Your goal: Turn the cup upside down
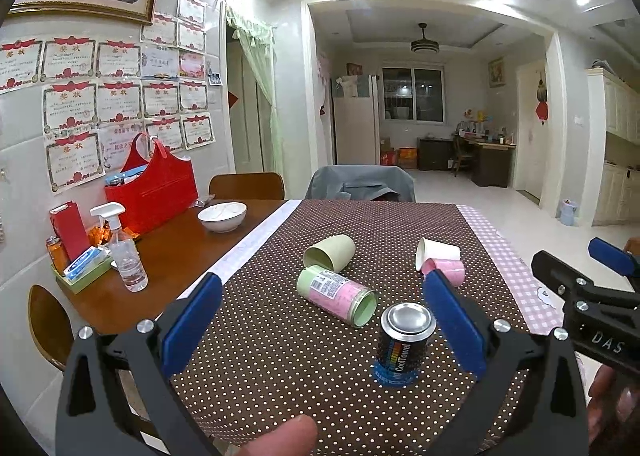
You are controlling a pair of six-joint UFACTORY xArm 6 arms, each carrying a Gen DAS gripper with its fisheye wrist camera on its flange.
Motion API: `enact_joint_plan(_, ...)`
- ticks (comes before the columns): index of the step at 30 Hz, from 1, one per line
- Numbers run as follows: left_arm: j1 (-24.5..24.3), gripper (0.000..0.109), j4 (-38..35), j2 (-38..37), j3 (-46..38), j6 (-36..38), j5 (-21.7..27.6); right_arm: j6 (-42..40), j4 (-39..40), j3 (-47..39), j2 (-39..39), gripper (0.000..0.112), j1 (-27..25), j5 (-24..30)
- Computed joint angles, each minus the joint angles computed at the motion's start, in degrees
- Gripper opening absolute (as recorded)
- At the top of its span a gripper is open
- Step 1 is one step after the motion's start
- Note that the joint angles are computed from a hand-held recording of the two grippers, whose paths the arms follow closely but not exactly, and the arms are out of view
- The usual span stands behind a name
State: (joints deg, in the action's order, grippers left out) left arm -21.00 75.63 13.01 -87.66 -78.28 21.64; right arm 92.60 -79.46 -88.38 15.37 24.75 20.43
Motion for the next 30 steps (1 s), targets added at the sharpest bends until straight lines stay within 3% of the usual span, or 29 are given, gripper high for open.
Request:
enact_joint_plan(19, 0.5, 0.099, -1.6, 0.1, -0.1, 1.0, 0.0, -1.3, 0.7, -0.6, 0.2, 0.097, 0.1, 0.1)
enact_joint_plan(25, 0.6, 0.099, 2.4, -0.6, 0.7, -2.6, -0.3, -1.5, 0.9, -0.6, 0.3, 0.097, 0.1, 0.0)
enact_joint_plan(30, 0.2, 0.099, 1.2, -0.4, 0.2, -1.5, 1.2, -2.0, 1.2, -1.0, 0.6, 0.097, 0.1, -0.1)
